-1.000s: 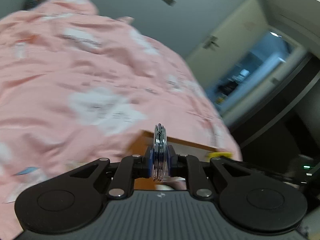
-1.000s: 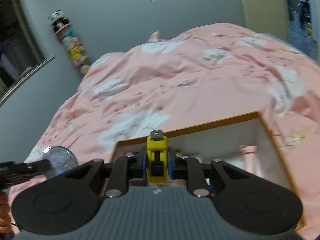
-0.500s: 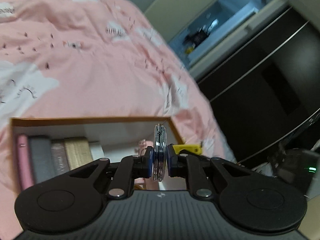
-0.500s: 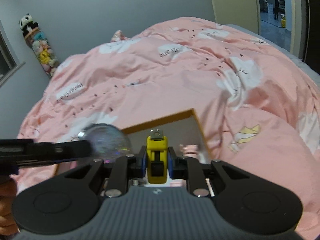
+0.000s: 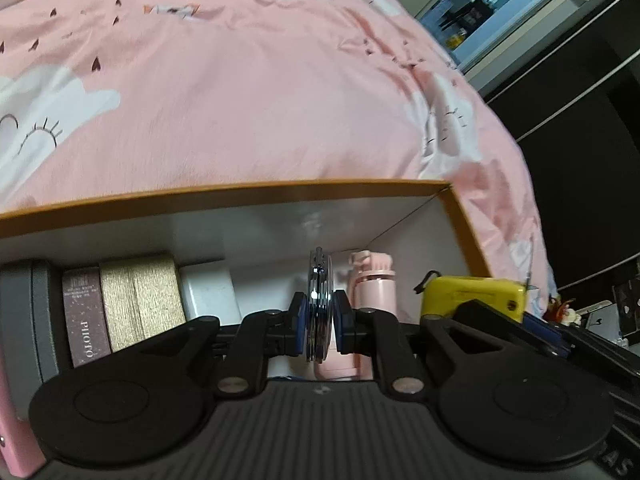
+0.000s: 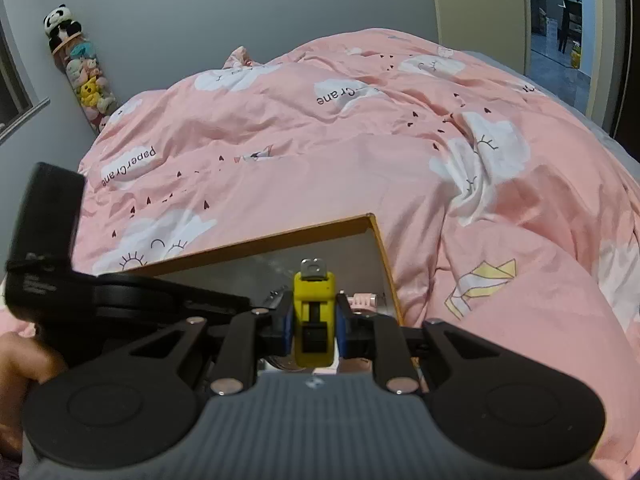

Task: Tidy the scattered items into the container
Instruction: 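Open the left tool to drop the compact while the right tool releases the tape measure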

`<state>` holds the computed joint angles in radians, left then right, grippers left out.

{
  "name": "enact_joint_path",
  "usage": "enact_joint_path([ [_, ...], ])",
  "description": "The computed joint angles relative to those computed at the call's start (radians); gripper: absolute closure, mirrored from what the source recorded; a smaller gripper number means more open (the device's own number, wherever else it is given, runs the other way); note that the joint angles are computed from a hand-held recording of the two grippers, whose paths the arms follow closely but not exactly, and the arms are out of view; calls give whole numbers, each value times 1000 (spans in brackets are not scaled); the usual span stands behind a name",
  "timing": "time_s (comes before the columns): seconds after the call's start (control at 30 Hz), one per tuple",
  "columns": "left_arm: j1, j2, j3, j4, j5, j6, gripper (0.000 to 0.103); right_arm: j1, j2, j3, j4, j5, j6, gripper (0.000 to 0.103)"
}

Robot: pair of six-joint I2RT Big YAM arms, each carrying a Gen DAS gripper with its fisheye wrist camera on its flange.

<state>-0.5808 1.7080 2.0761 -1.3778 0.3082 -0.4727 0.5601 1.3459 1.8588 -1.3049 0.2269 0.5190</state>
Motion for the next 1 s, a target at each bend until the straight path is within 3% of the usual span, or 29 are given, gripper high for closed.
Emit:
enact_joint_path([
  [0.17,-4,1,6,-17,-18,10,87,1,4,0,6,-13,1,82],
  [0.3,-23,64,117,-131,-107,29,83,-2,11,10,-5,-20,-3,82],
  [0.47,-46,105,190,-202,-193,62,78,-6,18,18,-22,-45,-9,82],
  [0.57,-52,141,236,-242,-195,74,73,-15,24,25,-38,-58,-10,82],
  [0.77,-37,120,203,-210,-160,48,73,-31,39,41,-61,-101,-11,82],
  [1.0,-4,28,182,-155,-122,68,73,-35,106,100,-91,-133,-19,82],
])
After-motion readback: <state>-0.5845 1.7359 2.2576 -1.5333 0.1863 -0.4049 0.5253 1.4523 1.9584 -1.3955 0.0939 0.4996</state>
